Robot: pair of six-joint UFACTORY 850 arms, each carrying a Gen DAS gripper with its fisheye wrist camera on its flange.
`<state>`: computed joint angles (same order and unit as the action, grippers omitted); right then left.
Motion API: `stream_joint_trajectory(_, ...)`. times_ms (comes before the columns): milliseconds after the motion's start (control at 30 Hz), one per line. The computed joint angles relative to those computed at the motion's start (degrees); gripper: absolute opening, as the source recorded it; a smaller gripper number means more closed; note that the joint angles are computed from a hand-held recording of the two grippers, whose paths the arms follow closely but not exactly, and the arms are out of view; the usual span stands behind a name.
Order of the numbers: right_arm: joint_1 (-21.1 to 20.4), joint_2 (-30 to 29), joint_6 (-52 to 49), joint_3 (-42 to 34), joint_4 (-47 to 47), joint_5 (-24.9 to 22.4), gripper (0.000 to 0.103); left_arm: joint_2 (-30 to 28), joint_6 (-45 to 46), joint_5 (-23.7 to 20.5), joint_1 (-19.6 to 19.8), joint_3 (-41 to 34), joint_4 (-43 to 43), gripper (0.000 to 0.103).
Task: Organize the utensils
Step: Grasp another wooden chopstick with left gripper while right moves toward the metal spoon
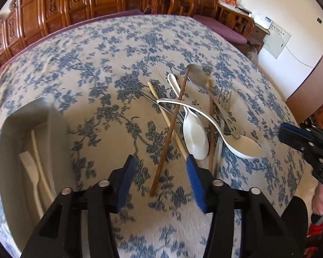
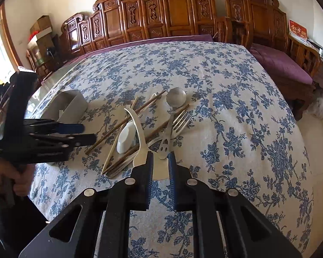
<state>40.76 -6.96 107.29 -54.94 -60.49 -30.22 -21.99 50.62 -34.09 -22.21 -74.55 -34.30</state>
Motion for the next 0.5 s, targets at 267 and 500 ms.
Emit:
stream_joint_trajectory(267, -0.6, -0.1, -0.2, 0.5, 0.7, 1.8, 0.016, -3.7, -3.1, -0.2, -1.5, -3.0, 2.5, 0.028)
stream_joint_trajectory(500, -0.8, -0.7, -1.0, 0.3, 1.8, 2.6, 0.016, -4.1, -1.6, -2.3, -0.7, -3.7, 0.2, 0.004)
